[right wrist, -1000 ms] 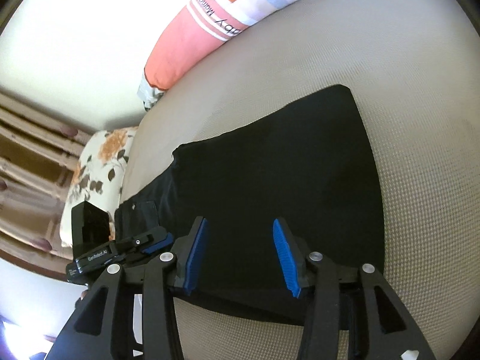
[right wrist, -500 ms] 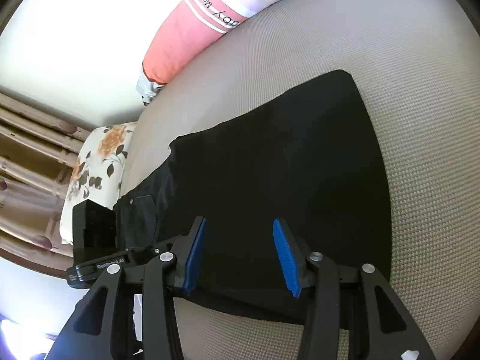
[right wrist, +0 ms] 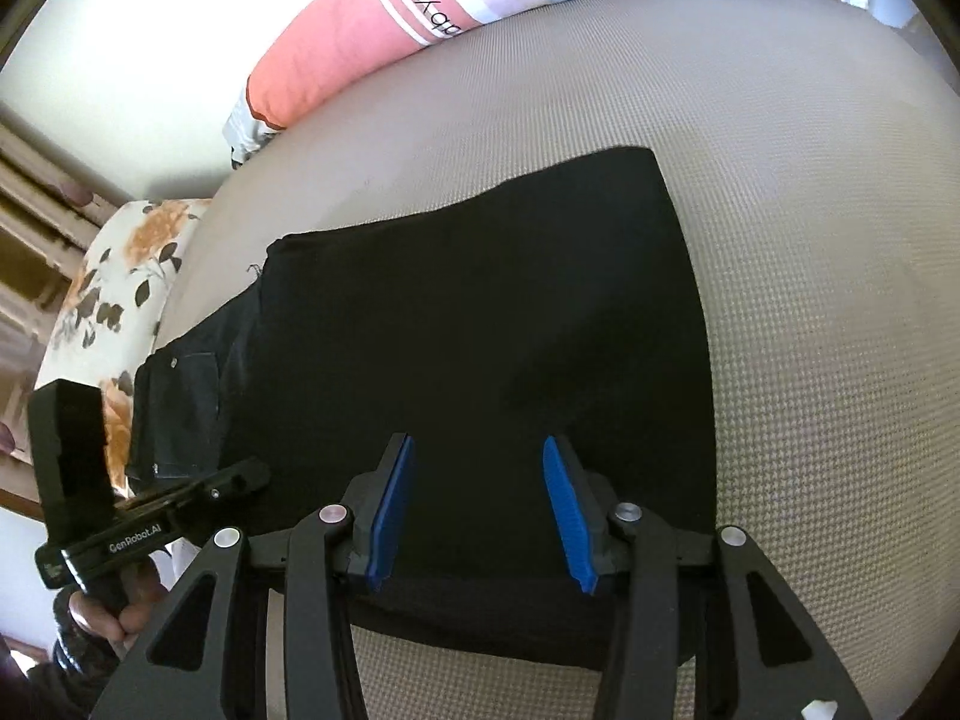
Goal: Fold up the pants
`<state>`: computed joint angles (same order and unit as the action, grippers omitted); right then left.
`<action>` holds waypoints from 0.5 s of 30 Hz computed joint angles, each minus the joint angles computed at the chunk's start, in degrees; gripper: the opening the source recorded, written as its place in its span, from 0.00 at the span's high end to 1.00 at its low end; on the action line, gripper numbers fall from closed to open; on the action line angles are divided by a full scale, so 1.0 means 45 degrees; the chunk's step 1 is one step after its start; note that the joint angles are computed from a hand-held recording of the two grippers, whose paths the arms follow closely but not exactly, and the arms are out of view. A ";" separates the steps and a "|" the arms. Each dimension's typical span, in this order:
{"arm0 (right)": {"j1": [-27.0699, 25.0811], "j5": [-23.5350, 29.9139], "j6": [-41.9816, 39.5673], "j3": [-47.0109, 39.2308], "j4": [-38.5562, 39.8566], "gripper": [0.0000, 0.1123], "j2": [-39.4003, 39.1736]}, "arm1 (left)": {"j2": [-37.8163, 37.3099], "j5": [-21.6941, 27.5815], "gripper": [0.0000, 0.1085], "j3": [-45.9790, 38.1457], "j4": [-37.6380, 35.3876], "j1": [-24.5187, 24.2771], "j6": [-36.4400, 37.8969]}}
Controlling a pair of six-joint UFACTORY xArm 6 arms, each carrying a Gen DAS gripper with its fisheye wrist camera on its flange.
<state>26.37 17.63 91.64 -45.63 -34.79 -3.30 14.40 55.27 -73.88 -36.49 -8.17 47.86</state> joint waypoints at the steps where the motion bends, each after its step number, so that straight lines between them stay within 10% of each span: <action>1: -0.0037 0.0250 0.0319 -0.0064 -0.0450 0.62 -0.0099 | -0.0309 -0.0946 0.76 0.0406 0.0238 -0.0218 0.0049; 7: -0.0676 0.1844 0.0021 -0.0787 -0.1461 0.61 -0.0183 | -0.0462 -0.2894 0.57 0.0543 -0.0971 -0.0873 0.1814; 15: -0.1517 0.2416 -0.1525 -0.1629 -0.1064 0.62 0.0739 | 0.1521 -0.3751 0.57 -0.1303 -0.0252 -0.1725 0.1182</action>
<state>19.54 28.50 84.78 -52.96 -39.58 0.02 21.24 38.40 -79.75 -37.62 -15.94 53.17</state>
